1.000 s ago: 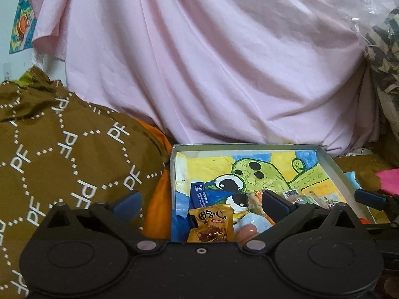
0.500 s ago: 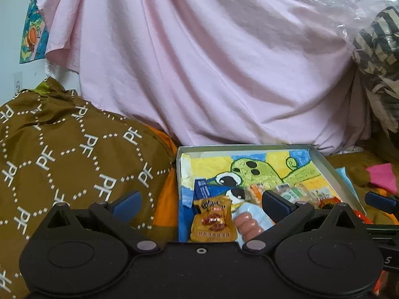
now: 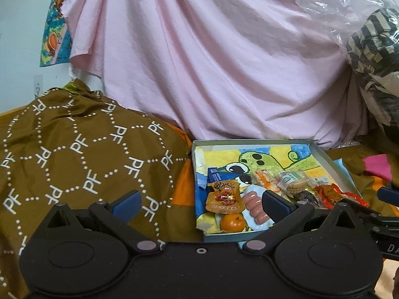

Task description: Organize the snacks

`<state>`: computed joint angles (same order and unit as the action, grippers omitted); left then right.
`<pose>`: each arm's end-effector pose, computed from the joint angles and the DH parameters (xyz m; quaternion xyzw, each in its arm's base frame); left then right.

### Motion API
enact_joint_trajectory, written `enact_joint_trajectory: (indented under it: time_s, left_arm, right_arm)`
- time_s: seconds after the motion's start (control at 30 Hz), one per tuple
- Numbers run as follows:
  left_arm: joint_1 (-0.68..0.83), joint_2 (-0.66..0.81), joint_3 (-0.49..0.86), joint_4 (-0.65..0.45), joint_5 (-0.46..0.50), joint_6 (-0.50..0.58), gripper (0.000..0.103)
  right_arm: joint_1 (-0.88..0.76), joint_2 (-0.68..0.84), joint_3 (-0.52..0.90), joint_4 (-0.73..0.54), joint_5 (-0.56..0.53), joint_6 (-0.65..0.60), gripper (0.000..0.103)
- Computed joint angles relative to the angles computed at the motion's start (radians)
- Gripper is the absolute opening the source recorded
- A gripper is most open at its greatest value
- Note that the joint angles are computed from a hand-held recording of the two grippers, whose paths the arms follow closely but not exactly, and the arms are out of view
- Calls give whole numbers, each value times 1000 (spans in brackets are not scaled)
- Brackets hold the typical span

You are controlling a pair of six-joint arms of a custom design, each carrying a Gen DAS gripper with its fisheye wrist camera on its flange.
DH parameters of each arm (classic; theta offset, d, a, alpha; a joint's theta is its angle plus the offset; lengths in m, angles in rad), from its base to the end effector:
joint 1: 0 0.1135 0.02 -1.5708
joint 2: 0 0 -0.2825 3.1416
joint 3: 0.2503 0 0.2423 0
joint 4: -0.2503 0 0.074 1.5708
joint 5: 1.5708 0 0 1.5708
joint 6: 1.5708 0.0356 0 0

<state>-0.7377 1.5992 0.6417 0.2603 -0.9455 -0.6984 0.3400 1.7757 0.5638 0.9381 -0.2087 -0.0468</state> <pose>0.2303 -0.1703 0.1776 -0.1767 0.8104 0.0629 0.5551 0.3001 0.1140 0.1620 -0.2141 0.7658 0.1699 0.5821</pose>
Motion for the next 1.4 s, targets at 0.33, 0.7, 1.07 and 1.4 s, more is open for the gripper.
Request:
enact_joint_trajectory:
  time_s: [0.33, 0.7, 1.07, 1.4]
  left_arm:
    - [-123, -35, -42, -143, -124, -193, 102]
    - [-267, -84, -117, -230, -205, -380, 102]
    - [-392, -123, -125, -491, -240, -638, 102]
    - [-517, -86, -133, -616, -226, -885, 102]
  right_arm:
    - [30, -89, -141, 84, 19, 1, 103]
    - [77, -209, -286, 143, 105, 41, 103]
    - [142, -323, -391, 140, 234, 90, 103]
    - [227, -477, -457, -20, 315, 135, 103]
